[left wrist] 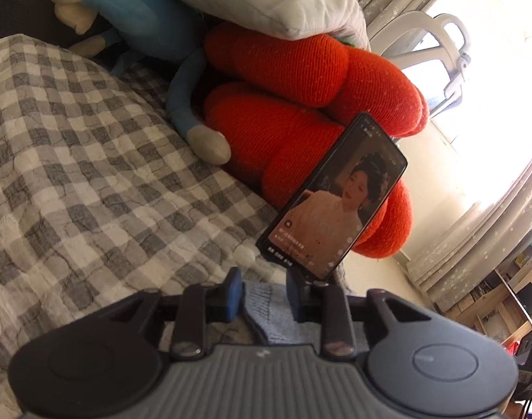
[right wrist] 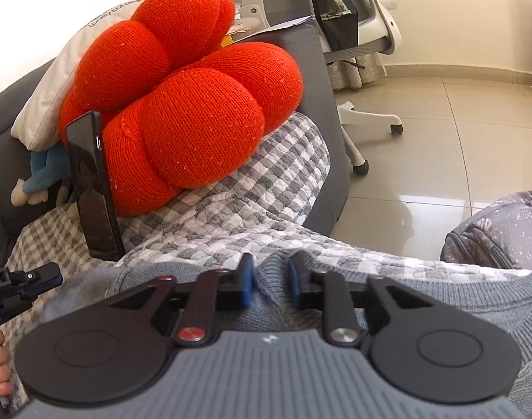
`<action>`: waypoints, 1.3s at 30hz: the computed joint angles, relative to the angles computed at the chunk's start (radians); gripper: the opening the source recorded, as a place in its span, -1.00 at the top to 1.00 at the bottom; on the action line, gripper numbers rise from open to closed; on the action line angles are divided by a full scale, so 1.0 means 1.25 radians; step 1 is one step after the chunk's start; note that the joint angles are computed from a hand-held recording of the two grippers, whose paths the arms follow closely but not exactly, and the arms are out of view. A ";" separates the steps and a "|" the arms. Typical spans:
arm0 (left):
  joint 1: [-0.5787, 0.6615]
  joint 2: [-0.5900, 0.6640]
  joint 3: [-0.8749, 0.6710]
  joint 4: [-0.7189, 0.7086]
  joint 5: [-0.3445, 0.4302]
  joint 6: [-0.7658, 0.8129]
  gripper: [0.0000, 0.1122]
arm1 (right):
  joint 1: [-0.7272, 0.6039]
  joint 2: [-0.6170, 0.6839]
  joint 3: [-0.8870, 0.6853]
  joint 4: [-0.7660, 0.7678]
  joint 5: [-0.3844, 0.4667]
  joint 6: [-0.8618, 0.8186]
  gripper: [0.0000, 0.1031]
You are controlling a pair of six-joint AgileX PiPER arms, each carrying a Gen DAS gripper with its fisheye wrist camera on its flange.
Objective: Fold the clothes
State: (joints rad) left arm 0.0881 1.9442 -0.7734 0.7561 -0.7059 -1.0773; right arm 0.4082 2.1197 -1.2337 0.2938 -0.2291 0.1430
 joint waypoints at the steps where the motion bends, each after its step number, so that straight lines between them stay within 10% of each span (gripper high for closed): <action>1: -0.004 0.004 -0.008 0.001 0.011 -0.001 0.42 | 0.004 -0.008 0.017 -0.007 -0.023 0.007 0.88; 10: -0.028 0.008 -0.013 -0.019 0.009 0.063 0.93 | 0.060 -0.052 0.163 0.104 -0.337 -0.102 0.89; 16: -0.042 -0.026 0.139 -0.259 -0.259 0.325 0.93 | 0.107 -0.042 0.180 0.220 -0.474 -0.232 0.89; 18: -0.057 -0.028 0.145 -0.303 -0.263 0.366 0.93 | 0.113 -0.036 0.184 0.232 -0.508 -0.243 0.89; 23: -0.078 -0.033 0.060 -0.296 -0.043 0.322 0.79 | 0.099 -0.022 0.095 0.319 -0.338 -0.363 0.81; 25: -0.070 -0.041 0.044 -0.273 0.016 0.287 0.33 | 0.101 -0.016 0.056 0.424 -0.282 -0.462 0.65; 28: -0.052 -0.068 0.055 -0.224 0.046 0.246 0.13 | 0.109 -0.033 0.088 0.438 -0.326 -0.448 -0.11; 33: -0.006 -0.097 0.043 0.035 0.098 0.009 0.12 | 0.083 -0.089 0.151 0.295 -0.307 -0.294 -0.11; 39: 0.007 -0.104 0.038 0.163 0.104 -0.095 0.13 | 0.061 -0.094 0.100 0.102 -0.108 -0.172 0.27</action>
